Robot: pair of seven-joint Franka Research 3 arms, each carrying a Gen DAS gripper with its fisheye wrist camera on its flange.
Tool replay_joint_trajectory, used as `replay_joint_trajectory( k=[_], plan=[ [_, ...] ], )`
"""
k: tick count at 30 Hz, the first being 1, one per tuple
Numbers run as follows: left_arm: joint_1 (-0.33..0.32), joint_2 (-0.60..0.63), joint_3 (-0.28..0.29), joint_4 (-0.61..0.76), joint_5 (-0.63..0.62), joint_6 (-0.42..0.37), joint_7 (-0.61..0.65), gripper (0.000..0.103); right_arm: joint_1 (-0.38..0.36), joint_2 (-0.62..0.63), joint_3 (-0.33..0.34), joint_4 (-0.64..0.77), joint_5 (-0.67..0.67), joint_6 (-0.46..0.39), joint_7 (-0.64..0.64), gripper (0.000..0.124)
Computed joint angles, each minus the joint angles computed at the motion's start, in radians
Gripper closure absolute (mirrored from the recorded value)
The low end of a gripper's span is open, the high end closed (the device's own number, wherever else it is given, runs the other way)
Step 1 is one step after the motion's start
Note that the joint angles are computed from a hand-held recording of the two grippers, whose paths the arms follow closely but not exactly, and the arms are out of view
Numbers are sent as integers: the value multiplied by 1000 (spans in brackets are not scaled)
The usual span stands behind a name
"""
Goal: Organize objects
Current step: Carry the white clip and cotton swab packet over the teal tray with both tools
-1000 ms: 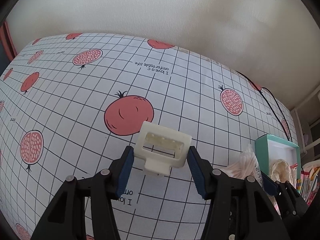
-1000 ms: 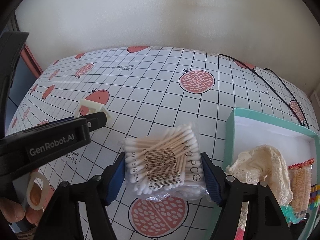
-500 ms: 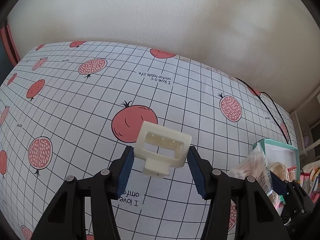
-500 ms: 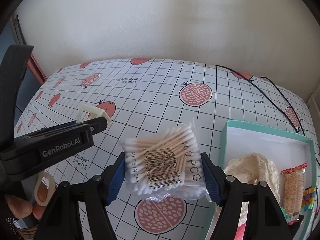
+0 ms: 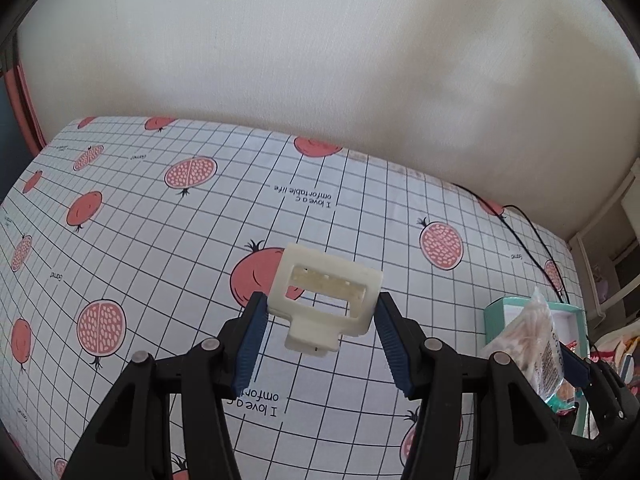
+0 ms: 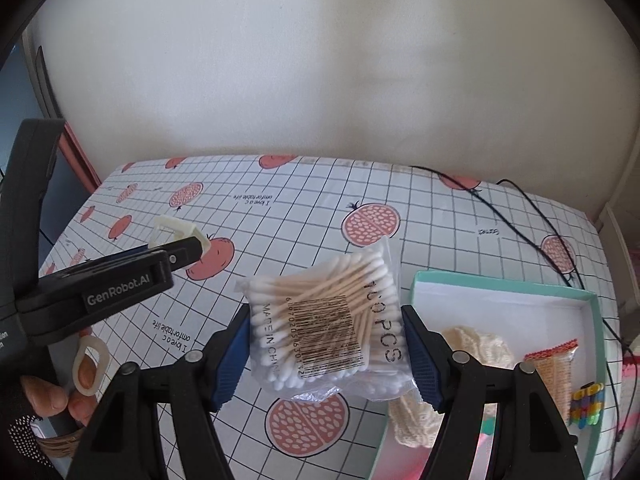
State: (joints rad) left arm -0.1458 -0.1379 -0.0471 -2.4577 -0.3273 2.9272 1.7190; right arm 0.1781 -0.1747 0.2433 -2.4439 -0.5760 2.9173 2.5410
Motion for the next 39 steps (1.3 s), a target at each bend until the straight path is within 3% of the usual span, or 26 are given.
replay_joint_trajectory(
  k=[6,18,27,39],
  plan=[
    [-31,-50,10,-17,-20,17,15,47,-31,-84,-10,-56,53,3,-32,51],
    [-162,-103,14,-25,-18,20,0,47,-143,-247,-13,-202,246,-35,-175,51],
    [-235,-85,-50,10,27,-6,-22,47,-211,-359,-38,-296,370,-69,-284,51],
    [-245,-21,-136,47,147,-21,-109,47,-253,-370,-60,-357,491,-37,-375,50]
  ],
)
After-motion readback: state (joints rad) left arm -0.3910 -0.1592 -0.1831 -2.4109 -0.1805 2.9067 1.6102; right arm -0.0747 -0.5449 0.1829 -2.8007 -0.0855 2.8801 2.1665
